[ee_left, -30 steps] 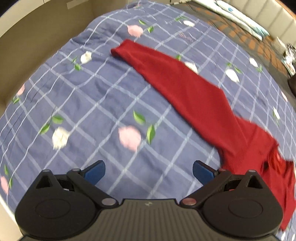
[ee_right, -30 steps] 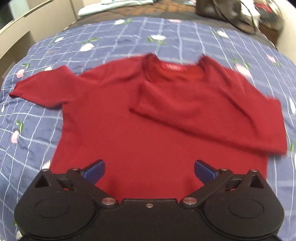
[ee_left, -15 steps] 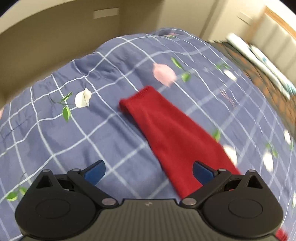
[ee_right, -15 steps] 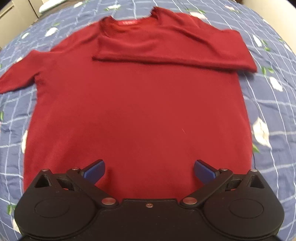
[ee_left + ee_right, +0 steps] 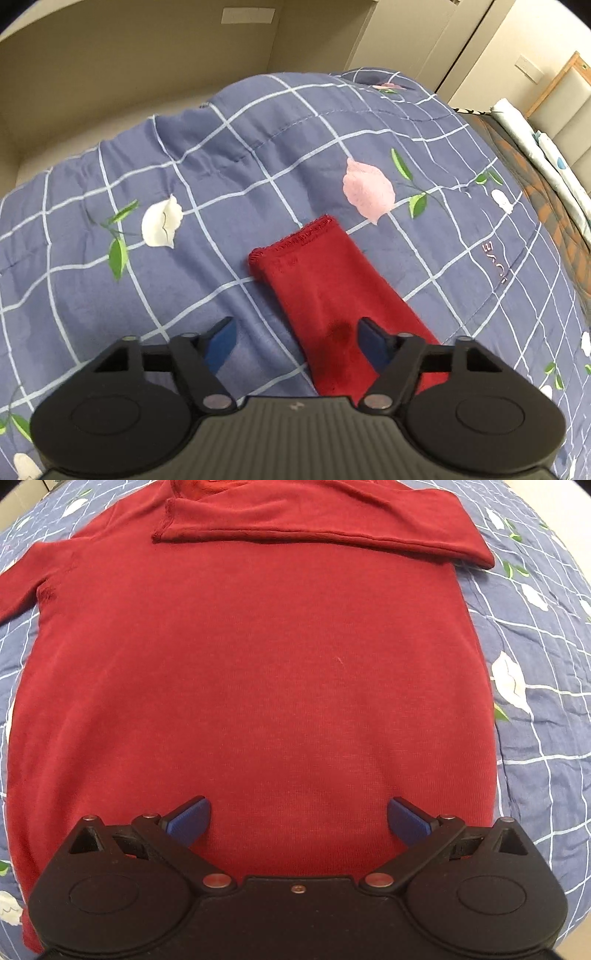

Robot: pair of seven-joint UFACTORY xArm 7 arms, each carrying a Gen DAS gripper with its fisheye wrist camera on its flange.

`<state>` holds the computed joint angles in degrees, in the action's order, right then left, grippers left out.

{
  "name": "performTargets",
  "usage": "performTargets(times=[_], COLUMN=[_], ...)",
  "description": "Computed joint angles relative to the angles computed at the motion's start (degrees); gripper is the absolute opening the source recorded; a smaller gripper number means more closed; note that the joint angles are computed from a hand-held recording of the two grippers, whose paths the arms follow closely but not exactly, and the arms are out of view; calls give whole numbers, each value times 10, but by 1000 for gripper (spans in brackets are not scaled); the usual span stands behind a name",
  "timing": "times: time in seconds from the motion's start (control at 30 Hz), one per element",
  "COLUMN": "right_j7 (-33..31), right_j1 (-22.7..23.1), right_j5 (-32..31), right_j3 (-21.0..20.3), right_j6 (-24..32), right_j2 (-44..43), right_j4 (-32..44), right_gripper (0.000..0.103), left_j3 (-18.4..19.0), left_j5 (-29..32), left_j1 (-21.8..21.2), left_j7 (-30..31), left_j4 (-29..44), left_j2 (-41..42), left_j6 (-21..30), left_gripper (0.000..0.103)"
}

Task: Fold small clothes
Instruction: 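Grasp the other sleeve cuff with the left gripper and lift it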

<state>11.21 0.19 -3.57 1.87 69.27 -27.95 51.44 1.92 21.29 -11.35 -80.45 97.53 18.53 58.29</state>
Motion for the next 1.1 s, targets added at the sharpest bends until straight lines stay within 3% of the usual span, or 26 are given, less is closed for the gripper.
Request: performTargets(times=[0.07,0.13,0.2,0.37,0.6,0.9,1.1], right_j7=[-3,-4,-4,-2,-1,0,-14], right_j1=[0,0,0,1,0,0,3], right_j5=[1,1,0,0,-1,1,9], right_j3=[-1,-3,-1,-1,-1,-1,-7], right_j6=[3,5,3,-5,-17,-30,-32], right_j2=[7,12,13,9,-2,-12,-16], right_j4=[5,9,9,3,-11,-22,-26], right_gripper=[103,103,103,103,103,103,103], left_j3=[0,0,7,6,-2,-14,-19], left_j5=[-8,-14,18,98,139,209,213], left_j1=[3,5,-5,-16,-19,-65,-118], left_j7=[-5,-14,-39,-52,-31,77,158], left_j4=[-5,-13,-26,-68,-53,48,156], left_j2=[0,-3,-10,-39,-51,-34,12], left_j6=[-7,-15,-29,-95,-121,-157,-177], left_gripper=[51,19,3,0,0,0,0])
